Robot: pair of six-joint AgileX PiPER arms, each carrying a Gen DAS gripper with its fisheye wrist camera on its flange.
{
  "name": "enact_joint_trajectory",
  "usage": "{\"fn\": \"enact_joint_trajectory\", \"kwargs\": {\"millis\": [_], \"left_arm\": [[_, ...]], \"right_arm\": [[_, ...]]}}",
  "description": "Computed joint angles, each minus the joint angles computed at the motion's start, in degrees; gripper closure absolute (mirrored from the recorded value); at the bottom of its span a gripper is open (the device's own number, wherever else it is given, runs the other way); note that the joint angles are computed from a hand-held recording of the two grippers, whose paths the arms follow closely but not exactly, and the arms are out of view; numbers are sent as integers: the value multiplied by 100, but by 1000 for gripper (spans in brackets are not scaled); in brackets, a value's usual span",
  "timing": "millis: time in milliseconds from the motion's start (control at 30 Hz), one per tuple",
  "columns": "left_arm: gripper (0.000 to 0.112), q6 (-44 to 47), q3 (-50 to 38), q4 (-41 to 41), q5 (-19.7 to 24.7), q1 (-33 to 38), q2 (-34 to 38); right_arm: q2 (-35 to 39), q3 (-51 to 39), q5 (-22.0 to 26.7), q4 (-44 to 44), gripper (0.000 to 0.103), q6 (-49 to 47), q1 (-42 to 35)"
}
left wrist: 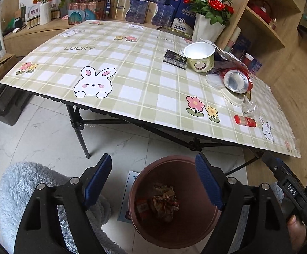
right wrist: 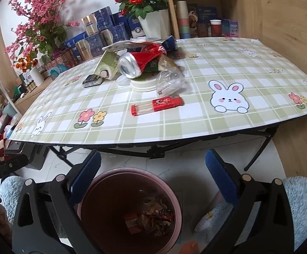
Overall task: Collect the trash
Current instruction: 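Move both tools back over the table, then grasp the white paper card with the left tool while the right tool grasps the crayon packaging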
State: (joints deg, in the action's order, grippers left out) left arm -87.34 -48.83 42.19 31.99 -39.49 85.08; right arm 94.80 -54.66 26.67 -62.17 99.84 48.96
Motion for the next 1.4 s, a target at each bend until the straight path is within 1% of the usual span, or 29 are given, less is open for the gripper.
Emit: {"fn": "enact_joint_trajectory", "kwargs": {"millis": [100, 167, 233, 300, 367, 400, 467, 533, 633, 667, 700, 733, 767, 800, 900, 933, 1033, 1167, 1233, 1267, 1300, 1400], "left_arm": [[33, -22, 42, 15, -28, -8, -6], [33, 134, -33, -87, -8, 19, 46], [33, 311, -104, -149, -24, 74, 29], [33, 424, -203, -142, -29, 151, 15], [33, 957, -441, -533, -152, 381, 86], [33, 1416, -620, -904, -251, 550, 159], [33, 2072, -1013, -1406, -315, 753, 349], [34, 2790, -1464, -1976, -361, 940, 590], [40, 4446, -2335, -3674, -448, 1328, 1134], [43, 4905, -2649, -4247, -449, 1424, 1358], [48, 5289, -3111, -4820, -396, 1513, 1690], [50, 5751, -3430, -5393, -308, 1615, 1920], [54, 6125, -3923, -5966, -169, 1724, 2272], [56, 6395, -4186, -6340, -89, 1797, 2471], [58, 6513, -5403, -6960, 188, 1931, 3298], [59, 6486, -5959, -7117, 319, 1971, 3664], [60, 6064, -7138, -7090, 717, 2039, 4410], [64, 5317, -8786, -7064, 1439, 2161, 5490], [70, 5027, -9466, -6989, 1734, 2184, 5911], [83, 5045, -9559, -7055, 1772, 2208, 5981], [90, 5125, -9543, -7162, 1757, 2223, 5993], [98, 5674, -8814, -7335, 1326, 2204, 5552]], "right_arm": [[25, -16, -20, 41, 6, -49, -71], [27, -45, -94, 155, 6, -223, -150], [28, -163, -63, 355, 6, -620, -216], [52, -353, 117, 581, 6, -1206, -232], [139, -606, 332, 878, 6, -1965, -246], [171, -690, 357, 986, 6, -2248, -288], [237, -872, 442, 1162, 6, -2707, -375], [234, -928, 405, 1244, 6, -2868, -481], [264, -1083, 245, 1564, 6, -3220, -790], [284, -1139, 211, 1657, 6, -3331, -873], [310, -1198, 178, 1725, 6, -3430, -976], [332, -1244, 147, 1785, 6, -3529, -1058], [346, -1268, 115, 1817, 6, -3587, -1118], [366, -1298, 87, 1834, 6, -3628, -1178], [384, -1356, -44, 2007, 6, -3902, -1391], [390, -1377, -87, 2083, 6, -4027, -1474], [426, -1438, -147, 2199, 6, -4296, -1657], [452, -1512, -207, 2442, 6, -4691, -1890], [458, -1512, -223, 2464, 6, -4768, -1962], [465, -1515, -230, 2481, 6, -4797, -1988], [470, -1521, -238, 2503, 6, -4833, -2025], [472, -1550, -249, 2563, 6, -4934, -2099]]}}
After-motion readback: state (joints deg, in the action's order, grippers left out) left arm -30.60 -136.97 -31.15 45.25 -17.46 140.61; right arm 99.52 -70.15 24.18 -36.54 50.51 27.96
